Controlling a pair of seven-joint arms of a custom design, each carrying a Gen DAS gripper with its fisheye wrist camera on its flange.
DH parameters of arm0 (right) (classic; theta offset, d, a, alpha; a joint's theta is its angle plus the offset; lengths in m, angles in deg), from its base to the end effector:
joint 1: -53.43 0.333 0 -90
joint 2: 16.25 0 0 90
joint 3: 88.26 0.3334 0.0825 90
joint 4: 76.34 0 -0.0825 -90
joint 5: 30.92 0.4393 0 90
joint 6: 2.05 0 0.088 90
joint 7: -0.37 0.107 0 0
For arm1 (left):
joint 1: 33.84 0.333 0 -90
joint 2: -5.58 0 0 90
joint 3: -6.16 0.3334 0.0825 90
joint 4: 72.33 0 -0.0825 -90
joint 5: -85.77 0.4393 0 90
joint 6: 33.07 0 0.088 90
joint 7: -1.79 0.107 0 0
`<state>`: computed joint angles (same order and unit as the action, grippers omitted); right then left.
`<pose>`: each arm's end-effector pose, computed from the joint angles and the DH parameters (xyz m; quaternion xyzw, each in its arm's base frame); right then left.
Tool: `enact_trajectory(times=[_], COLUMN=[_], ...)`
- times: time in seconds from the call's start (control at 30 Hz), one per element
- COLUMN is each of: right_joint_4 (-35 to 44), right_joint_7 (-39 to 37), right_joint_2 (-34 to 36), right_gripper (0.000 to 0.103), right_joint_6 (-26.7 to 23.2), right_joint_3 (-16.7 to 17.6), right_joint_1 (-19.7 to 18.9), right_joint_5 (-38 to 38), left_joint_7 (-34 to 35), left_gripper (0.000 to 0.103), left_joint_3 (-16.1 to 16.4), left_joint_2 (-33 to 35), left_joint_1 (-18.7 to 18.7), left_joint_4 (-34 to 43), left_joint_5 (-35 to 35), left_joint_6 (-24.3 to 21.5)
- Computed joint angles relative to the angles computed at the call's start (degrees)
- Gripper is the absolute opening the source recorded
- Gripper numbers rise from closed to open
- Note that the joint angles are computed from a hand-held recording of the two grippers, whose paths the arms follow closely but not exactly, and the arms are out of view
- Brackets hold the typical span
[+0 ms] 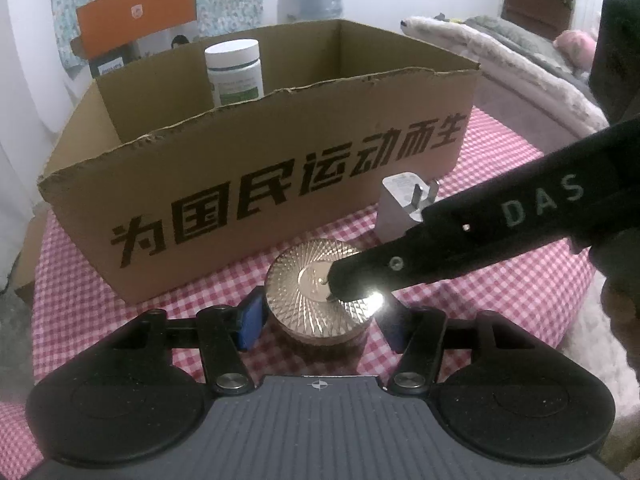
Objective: Organize rigid objects
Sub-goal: 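Grasp the gold-lidded jar by its lid with the right tool, then carry the gold-lidded jar over the box with the right tool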
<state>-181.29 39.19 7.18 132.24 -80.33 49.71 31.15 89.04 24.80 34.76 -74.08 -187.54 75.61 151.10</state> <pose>0.7052 0.0586 0.3102 -0.7018 0.5807 0.1147 0.3964 0.6460 -0.2553 0.2671 -0.5746 0.7359 -0.2768 0.2275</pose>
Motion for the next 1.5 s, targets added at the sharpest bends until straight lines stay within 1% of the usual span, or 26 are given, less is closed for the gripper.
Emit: enact_trajectory(times=[0.03, 0.07, 0.1, 0.2, 0.27, 0.37, 0.43, 0.6, 0.7, 0.97, 1.07, 1.1, 1.17, 1.2, 1.27, 1.33, 1.43, 1.47, 1.5], right_joint_4=[0.36, 0.53, 0.78, 1.36, 1.52, 1.36, 1.33, 0.54, -0.3, -1.77, -1.76, -1.78, -1.56, -1.35, -0.73, 0.4, 3.1, 4.2, 5.29], right_joint_7=[0.52, 0.97, 1.39, 1.82, 2.02, 2.06, 2.23, 0.96, -0.76, -5.39, -7.39, -8.07, -9.6, -10.24, -11.41, -12.27, -11.84, -11.44, -10.9], right_joint_2=[0.37, 0.6, 0.9, 1.62, 1.75, 1.48, 1.36, 0.28, -0.9, -3.65, -4.79, -5.2, -5.96, -6.21, -6.67, -6.63, -5.74, -5.22, -4.67], right_gripper=[0.05, 0.049, 0.049, 0.042, 0.039, 0.039, 0.039, 0.039, 0.04, 0.04, 0.04, 0.04, 0.04, 0.04, 0.04, 0.04, 0.04, 0.04, 0.04], right_joint_6=[0.04, 0.06, 0.1, -0.74, -1.2, -1.22, -1.45, -1.99, -2.18, -2.81, -3.1, -3.16, -3.03, -2.9, -2.62, -2.03, -1.66, -1.39, -1.0], right_joint_3=[0.0, 0.01, 0.08, 0.54, 0.64, 0.62, 0.62, 0.72, 0.63, -0.27, -0.76, -0.94, -1.29, -1.49, -1.9, -2.24, -2.77, -2.87, -2.89], right_joint_1=[0.04, 0.02, 0.02, -0.46, -0.61, -0.44, -0.34, -0.4, -0.29, 0.69, 1.0, 1.1, 1.35, 1.51, 1.74, 2.01, 1.94, 1.89, 1.88], right_joint_5=[0.11, 0.18, 0.29, 1.24, 1.54, 1.32, 1.22, 2.31, 3.68, 7.61, 9.24, 9.85, 11.16, 11.66, 12.56, 13.08, 12.61, 12.13, 11.46], left_joint_7=[0.19, 0.1, -0.01, -0.37, -0.75, -1.69, -2.4, -3.98, -4.2, -1.41, 0.54, 1.38, 3.1, 3.97, 5.56, 7.05, 8.74, 9.24, 9.8], left_gripper=[0.057, 0.057, 0.057, 0.056, 0.056, 0.056, 0.056, 0.056, 0.056, 0.056, 0.056, 0.056, 0.056, 0.056, 0.056, 0.056, 0.056, 0.056, 0.056], left_joint_3=[-0.9, -1.03, -0.75, -0.05, 0.3, 0.97, 2.27, 8.56, 13.03, 23.59, 25.79, 25.89, 24.66, 23.41, 20.54, 16.83, 8.03, 4.79, 0.81], left_joint_2=[0.08, 0.15, 0.23, 0.19, 0.08, -0.36, -0.63, -1.44, -1.72, -1.52, -1.26, -1.35, -1.83, -2.03, -2.36, -2.64, -2.43, -2.15, -1.59], left_joint_1=[0.93, 1.06, 0.78, 0.09, -0.27, -0.93, -2.24, -8.7, -13.36, -24.53, -26.84, -26.91, -25.44, -24.01, -20.9, -16.94, -7.85, -4.59, -0.62], left_joint_4=[0.32, 0.41, 0.45, 0.37, 0.26, -0.27, -0.84, -2.83, -3.93, -5.65, -5.43, -5.22, -4.38, -3.66, -2.02, -0.08, 4.09, 5.68, 7.72], left_joint_5=[0.01, -0.05, -0.08, -0.09, -0.01, 0.23, 0.48, 0.07, -1.15, -7.2, -9.55, -10.08, -10.71, -10.74, -10.7, -10.25, -8.44, -7.88, -7.15], left_joint_6=[-0.05, 0.03, 0.04, -0.23, -0.46, -0.62, -0.42, 0.6, 1.2, 3.28, 4.95, 5.57, 6.72, 7.12, 7.76, 8.03, 7.7, 7.14, 6.31])
